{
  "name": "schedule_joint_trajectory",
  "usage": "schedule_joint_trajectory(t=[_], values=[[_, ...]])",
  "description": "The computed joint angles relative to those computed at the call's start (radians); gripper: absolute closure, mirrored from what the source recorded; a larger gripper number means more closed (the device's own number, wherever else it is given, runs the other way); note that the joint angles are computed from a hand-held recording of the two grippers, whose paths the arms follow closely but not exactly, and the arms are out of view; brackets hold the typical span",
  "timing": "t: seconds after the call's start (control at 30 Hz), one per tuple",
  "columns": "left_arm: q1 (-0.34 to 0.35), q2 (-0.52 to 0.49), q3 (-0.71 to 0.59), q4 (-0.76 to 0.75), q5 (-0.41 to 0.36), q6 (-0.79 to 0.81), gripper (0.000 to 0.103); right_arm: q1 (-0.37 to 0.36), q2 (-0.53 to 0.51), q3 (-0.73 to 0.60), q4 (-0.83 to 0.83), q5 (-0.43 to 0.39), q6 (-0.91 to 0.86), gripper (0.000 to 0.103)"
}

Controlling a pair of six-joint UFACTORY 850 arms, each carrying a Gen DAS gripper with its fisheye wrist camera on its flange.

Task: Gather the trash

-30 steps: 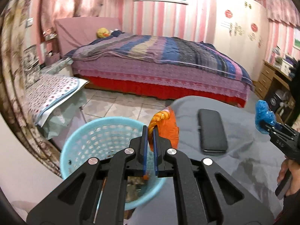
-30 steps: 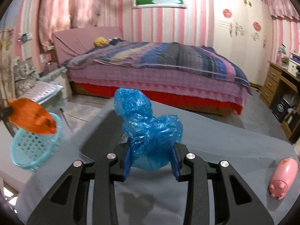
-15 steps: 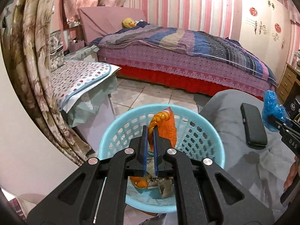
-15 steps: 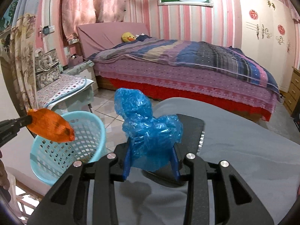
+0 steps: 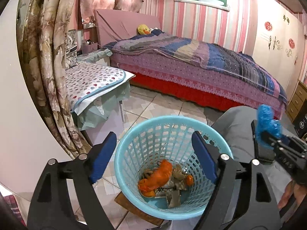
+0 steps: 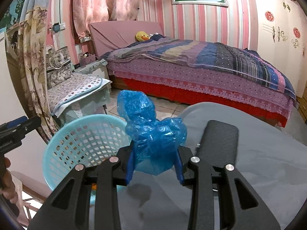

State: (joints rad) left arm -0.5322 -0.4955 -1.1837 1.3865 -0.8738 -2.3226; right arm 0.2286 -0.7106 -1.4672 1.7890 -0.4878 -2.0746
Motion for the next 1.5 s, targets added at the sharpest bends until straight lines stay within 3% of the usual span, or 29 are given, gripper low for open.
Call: schedule_joint_trajectory(t=[0.37, 0.4, 0.43, 0.5, 0.6, 0.7, 0.93, 1.17, 1.27, 1.33, 1.5], values=[[0.0, 0.024, 0.031, -0.004, -0.02, -0.022, 0.018, 0.109, -0.078, -0.077, -0.178, 0.05, 0.197, 0.067], [0.001, 0.026, 0.035, -0.007, -0.021, -0.025, 0.018, 0.114, -0.082, -0.078, -0.182, 0.049, 0.201, 0.061], [0.003, 0.028, 0.037, -0.007, -0.021, -0.027, 0.018, 0.119, -0.085, -0.078, -0.178, 0.046, 0.196, 0.044], [0.004, 0.03, 0.04, -0.008, -0.021, -0.028, 0.018, 0.125, -0.084, -0.063, -0.122, 0.046, 0.134, 0.028], [0.005, 0.03, 0.04, -0.004, -0.022, -0.025, 0.018, 0.127, -0.082, -0.053, -0.12, 0.059, 0.119, 0.028], [0.002, 0.026, 0.03, 0.007, -0.018, -0.017, 0.017, 0.11, -0.066, -0.027, -0.084, 0.05, 0.08, 0.019], [-0.028, -0.017, -0.05, 0.035, 0.003, 0.031, 0.006, 0.003, 0.067, 0.144, 0.203, 0.033, -0.214, 0.005], [-0.11, -0.094, -0.171, 0.036, 0.019, 0.119, 0.005, -0.155, 0.251, 0.357, 0.392, 0.013, -0.39, 0.004], [-0.149, -0.125, -0.219, 0.006, 0.036, 0.152, 0.005, -0.22, 0.324, 0.447, 0.441, -0.01, -0.44, 0.004], [-0.182, -0.151, -0.268, -0.047, -0.017, 0.21, 0.005, -0.255, 0.363, 0.496, 0.473, -0.019, -0.475, 0.004], [-0.264, -0.145, -0.247, -0.057, -0.031, 0.147, 0.005, -0.338, 0.444, 0.599, 0.427, -0.053, -0.467, 0.004]])
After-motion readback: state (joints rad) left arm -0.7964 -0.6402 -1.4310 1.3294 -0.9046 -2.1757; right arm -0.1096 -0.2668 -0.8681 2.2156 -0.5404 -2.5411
